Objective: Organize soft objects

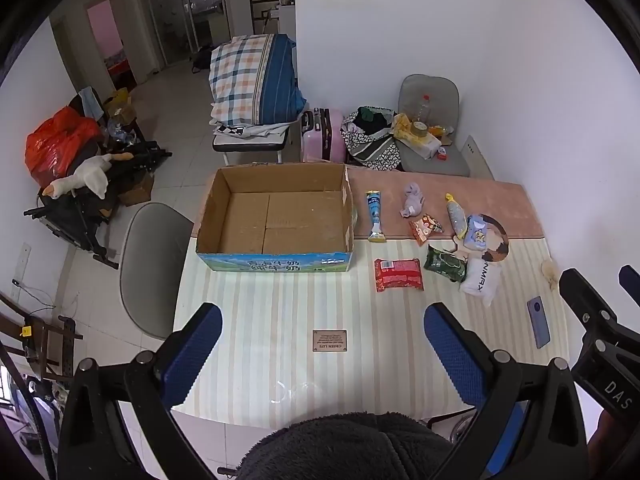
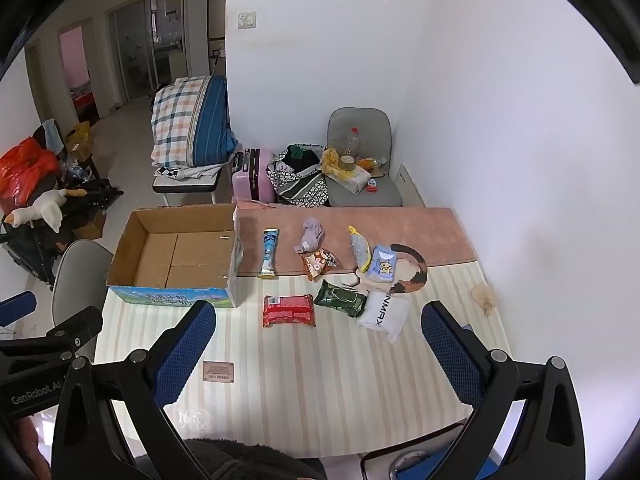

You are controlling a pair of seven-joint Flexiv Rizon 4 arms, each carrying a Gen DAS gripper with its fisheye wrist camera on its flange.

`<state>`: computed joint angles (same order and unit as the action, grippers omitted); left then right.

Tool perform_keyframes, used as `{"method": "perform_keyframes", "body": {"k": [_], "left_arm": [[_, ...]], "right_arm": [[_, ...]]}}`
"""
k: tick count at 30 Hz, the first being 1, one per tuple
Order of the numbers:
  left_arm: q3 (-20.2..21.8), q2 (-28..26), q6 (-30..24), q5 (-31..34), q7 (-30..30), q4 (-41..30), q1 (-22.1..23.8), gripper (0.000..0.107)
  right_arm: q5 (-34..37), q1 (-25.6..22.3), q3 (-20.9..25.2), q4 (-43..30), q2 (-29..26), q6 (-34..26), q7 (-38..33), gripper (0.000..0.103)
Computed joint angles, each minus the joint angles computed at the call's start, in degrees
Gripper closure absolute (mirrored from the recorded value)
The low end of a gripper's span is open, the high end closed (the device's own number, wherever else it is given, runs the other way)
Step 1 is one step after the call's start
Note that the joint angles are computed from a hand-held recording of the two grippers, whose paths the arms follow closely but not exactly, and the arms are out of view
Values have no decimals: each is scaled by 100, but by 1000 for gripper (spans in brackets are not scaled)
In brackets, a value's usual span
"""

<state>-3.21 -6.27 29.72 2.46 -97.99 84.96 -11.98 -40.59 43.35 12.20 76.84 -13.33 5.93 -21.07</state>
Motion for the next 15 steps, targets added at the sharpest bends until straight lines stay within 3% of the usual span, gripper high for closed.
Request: {"method": "perform_keyframes", "body": {"k": [15], "left_arm": [[-6, -172, -120, 98, -72, -366, -63, 4]], "right_arm": [[-67, -58, 14, 129, 77, 150, 49, 0]]}}
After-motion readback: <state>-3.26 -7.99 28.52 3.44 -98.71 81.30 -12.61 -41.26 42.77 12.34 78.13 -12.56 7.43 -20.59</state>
